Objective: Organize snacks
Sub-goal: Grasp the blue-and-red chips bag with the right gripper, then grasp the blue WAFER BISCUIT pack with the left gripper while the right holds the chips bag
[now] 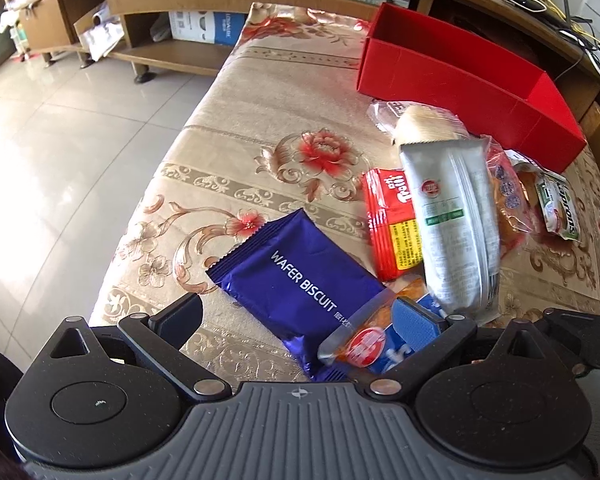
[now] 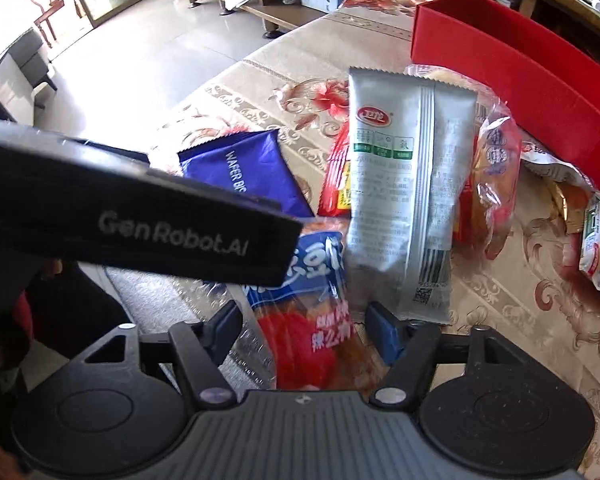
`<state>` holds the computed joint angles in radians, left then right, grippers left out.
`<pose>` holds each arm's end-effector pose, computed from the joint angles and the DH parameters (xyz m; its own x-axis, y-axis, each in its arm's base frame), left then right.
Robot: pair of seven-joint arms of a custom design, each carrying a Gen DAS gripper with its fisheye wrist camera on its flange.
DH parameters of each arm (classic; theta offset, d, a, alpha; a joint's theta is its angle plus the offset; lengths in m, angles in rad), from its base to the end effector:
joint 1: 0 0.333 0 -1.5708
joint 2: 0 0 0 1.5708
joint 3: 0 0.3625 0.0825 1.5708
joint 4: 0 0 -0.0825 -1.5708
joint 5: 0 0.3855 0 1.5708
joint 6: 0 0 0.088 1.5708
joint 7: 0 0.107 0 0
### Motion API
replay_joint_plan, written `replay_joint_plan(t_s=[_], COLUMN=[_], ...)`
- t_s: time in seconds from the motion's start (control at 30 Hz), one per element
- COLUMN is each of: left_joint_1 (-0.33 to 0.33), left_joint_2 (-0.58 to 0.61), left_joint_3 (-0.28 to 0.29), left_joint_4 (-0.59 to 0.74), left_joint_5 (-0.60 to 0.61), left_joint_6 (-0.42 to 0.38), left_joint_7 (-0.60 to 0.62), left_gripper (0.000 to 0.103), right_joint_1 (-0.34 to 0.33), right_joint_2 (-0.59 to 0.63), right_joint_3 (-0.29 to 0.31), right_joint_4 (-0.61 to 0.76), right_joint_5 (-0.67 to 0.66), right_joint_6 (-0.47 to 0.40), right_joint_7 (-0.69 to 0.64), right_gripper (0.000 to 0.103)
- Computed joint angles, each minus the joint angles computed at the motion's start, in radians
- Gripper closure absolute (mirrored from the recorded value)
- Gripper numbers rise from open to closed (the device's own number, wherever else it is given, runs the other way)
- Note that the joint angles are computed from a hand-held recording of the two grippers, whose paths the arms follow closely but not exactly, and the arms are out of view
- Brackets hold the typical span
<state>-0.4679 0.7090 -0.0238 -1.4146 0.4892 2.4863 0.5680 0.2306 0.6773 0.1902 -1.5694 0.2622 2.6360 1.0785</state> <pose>0.6977 -0.3706 0.3531 0.1748 -0.9842 0.0295 -0.8628 -0.1676 -0.4770 0.7131 0.2781 0.3268 0.6175 -0.7772 -0.1208 -0.7337 -0.5138 -0.4447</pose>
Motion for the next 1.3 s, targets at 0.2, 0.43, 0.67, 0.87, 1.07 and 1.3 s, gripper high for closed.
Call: replay_joint_plan(t_s=[0.2,0.43,0.67,0.87,1.07,1.3], left_joint_1=[0.007,-0.002,-0.008,-0.001,-0.005,0.049], left_joint_2=[0.007,0.029,0.057,0.065,0.094,0.064], left_joint_3=[-0.008,-0.015,-0.019,-0.023,-0.001,-0.042], left_joint_4=[0.007,0.046,0.095,0.123,0.174,0.114], left_joint_5=[-0.016,-0.027,-0.040,-0.052,-0.072,-0.157], left_joint_6=[0.003,-0.001,-0.012,0.006,-0.116,-0.104], left_joint_7=[0.012,0.055,0.097,0.170,0.136,0.079], left_gripper=[0.001,0.001,0.001,0.001,0.003,0.003], right_joint_1=[-0.053,-0.070,-0.116,-0.100,-0.083,-0.079], right_joint_2=[-0.021,-0.095,-0.164,-0.157,-0.128,-0.105], right_joint_3=[0.029,0.012,0.019,-0.023,-0.035,-0.022], right_joint_4=[-0.021,-0.125,-0.206,-0.204,-0.174,-0.147], right_joint_5=[0.092,0.136,0.211,0.192,0.140,0.101], right_joint_6=[-0.052,-0.010,0.032,0.039,0.028,0.023], right_joint_7=[0.003,0.018,0.009,0.074,0.122,0.129], right_gripper=[0.066,0.068,0.068,0.068,0.068,0.068])
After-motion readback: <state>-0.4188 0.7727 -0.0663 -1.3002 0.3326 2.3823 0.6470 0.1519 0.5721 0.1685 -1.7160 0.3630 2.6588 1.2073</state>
